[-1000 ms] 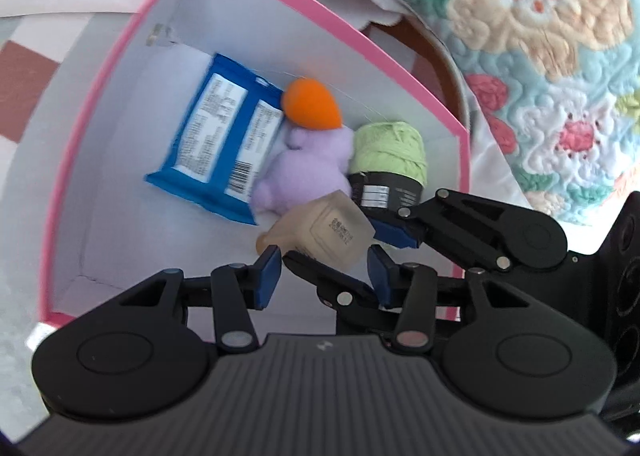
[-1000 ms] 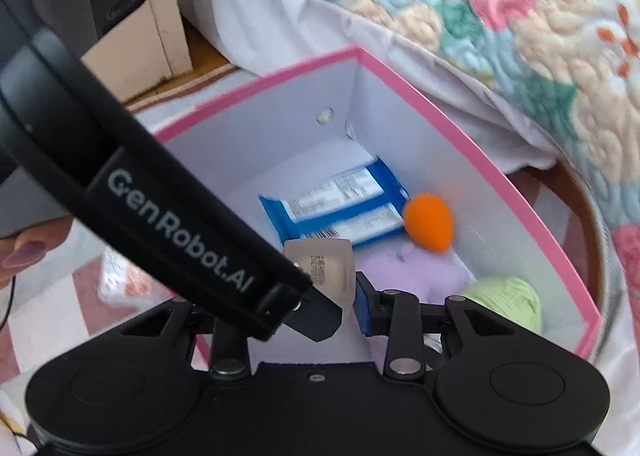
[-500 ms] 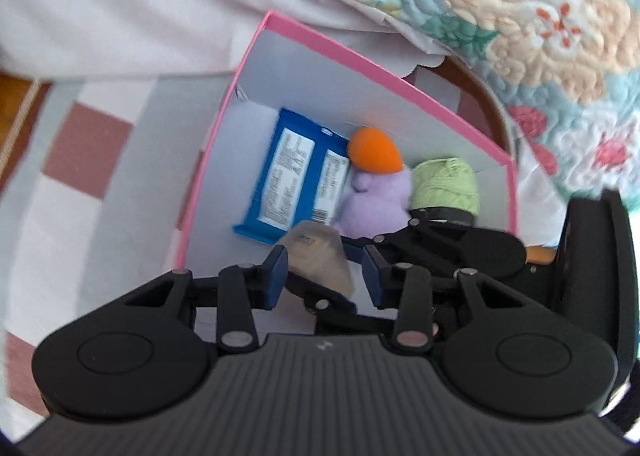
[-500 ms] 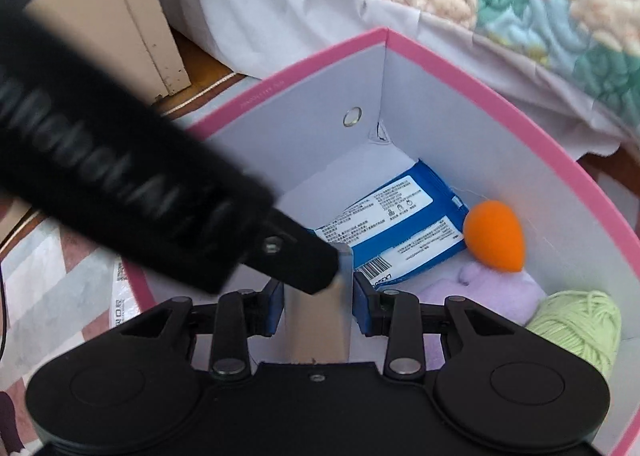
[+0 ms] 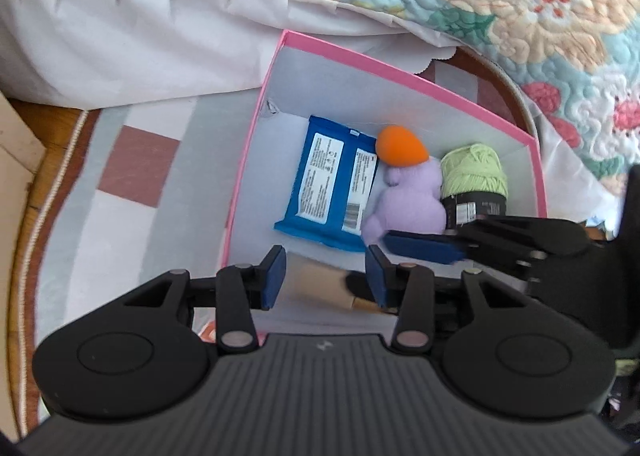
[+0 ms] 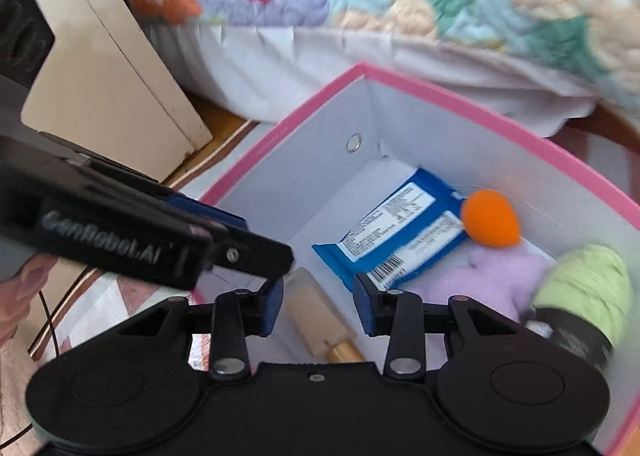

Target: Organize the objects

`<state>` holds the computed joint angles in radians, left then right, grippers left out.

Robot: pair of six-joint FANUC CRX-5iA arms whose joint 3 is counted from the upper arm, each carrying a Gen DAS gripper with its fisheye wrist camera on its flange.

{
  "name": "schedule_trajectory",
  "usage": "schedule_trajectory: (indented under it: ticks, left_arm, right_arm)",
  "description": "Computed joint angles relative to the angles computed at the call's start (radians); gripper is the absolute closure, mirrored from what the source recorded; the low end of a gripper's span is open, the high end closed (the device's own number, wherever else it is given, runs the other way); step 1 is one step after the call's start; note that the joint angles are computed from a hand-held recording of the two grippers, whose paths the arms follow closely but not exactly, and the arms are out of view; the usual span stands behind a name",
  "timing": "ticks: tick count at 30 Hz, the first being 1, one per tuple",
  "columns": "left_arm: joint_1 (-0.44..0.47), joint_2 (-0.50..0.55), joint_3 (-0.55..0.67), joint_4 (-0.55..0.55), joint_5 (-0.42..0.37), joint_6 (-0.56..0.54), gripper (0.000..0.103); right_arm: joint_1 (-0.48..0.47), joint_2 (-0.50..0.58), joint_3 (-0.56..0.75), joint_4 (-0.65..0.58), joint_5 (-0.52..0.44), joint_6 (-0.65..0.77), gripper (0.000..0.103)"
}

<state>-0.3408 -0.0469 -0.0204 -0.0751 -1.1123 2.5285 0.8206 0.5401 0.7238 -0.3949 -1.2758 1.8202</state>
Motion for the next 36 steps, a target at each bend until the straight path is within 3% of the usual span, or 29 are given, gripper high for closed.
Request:
schedule_trajectory:
  ticks: [8,10,12,14,16,22,36]
  left_arm:
    - [-0.093,0.050,0.171,-0.077,-0.209,0.010,0.049]
    - [-0.116,0.043,0.197,-0.088,-0.227,0.013,0.045]
    - [-0.143,0.035,0.221,-0.104,-0.244,0.013,0.041]
    - [-0.183,0.040,0.265,-0.141,-0.287,0.024,0.040]
    - [-0.222,0.042,0.301,-0.177,-0.320,0.047,0.037]
    - [-0.287,0.044,0.352,-0.196,-0.363,0.086,0.033]
    - [-0.384,0.062,0.400,-0.159,-0.408,0.119,0.024]
  right_arm:
    - [0.026,-0.194,-0.164,0.076,0.088,-0.004,0.059]
    - [0.028,-0.221,-0.162,0.094,0.077,-0.016,0.055]
    - [0.042,-0.270,-0.200,0.118,0.095,-0.031,0.039]
    - [0.058,-0.330,-0.255,0.146,0.126,-0.050,0.031]
    - [0.071,-0.382,-0.302,0.166,0.149,-0.061,0.028]
    - [0.082,-0.482,-0.350,0.159,0.118,-0.143,0.027]
    - [0.154,-0.674,-0.536,0.254,0.152,-0.137,0.013]
